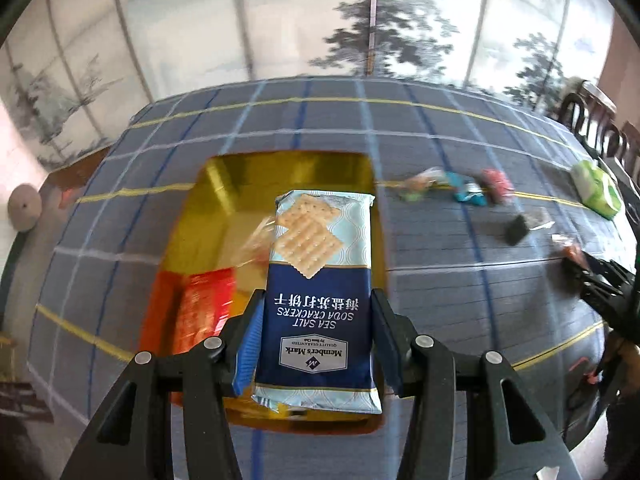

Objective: Organize snacks
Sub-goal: 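Carry the crackers pack into the gold tray and open the left gripper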

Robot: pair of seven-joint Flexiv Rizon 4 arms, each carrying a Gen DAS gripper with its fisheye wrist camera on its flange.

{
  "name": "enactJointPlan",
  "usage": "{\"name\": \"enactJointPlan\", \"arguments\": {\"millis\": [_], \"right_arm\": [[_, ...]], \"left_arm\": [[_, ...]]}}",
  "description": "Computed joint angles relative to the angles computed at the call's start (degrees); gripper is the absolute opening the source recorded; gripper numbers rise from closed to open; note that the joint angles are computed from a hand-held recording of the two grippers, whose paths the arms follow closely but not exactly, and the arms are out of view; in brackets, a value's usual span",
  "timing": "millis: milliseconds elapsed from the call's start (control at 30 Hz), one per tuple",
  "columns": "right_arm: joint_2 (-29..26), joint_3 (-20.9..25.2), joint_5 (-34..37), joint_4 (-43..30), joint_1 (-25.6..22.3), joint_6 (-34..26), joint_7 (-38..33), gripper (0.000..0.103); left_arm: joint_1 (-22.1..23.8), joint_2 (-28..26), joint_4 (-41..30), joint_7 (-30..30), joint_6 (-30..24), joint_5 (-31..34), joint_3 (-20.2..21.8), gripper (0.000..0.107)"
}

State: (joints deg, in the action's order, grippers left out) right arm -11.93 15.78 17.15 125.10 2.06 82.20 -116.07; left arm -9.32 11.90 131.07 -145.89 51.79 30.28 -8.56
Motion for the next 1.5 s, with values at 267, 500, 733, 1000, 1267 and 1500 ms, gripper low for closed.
{"name": "enactJointPlan", "arguments": {"millis": [267, 500, 733, 1000, 1267, 1500], "right_arm": [[0.1, -0.1, -0.1, 0.1, 0.1, 0.0, 0.1, 0.042], [0.1, -0.2, -0.2, 0.2, 0.2, 0.1, 0.2, 0.042], [0.1, -0.1, -0.3, 0.2, 0.2, 0.1, 0.2, 0.042], [0.2, -0.2, -0.3, 0.3, 0.3, 0.1, 0.3, 0.043], [0.3, -0.2, -0.4, 0.4, 0.3, 0.1, 0.3, 0.043], [0.3, -0.2, -0.3, 0.4, 0.3, 0.1, 0.3, 0.043]], "left_arm": [[2.0, 3.6, 4.2, 1.2, -1.7, -0.9, 1.6, 0.046], [3.4, 3.7, 6.5, 2.8, -0.7, -1.9, 1.7, 0.046], [4.1, 3.5, 7.0, 3.2, -0.5, -1.3, 1.3, 0.046], [4.4, 2.6, 7.8, 3.6, 0.7, -1.7, 1.9, 0.046], [4.3, 2.1, 8.1, 3.6, 1.3, -2.2, 2.1, 0.047], [4.4, 2.7, 9.0, 4.6, 3.0, -3.2, 2.8, 0.049]]}}
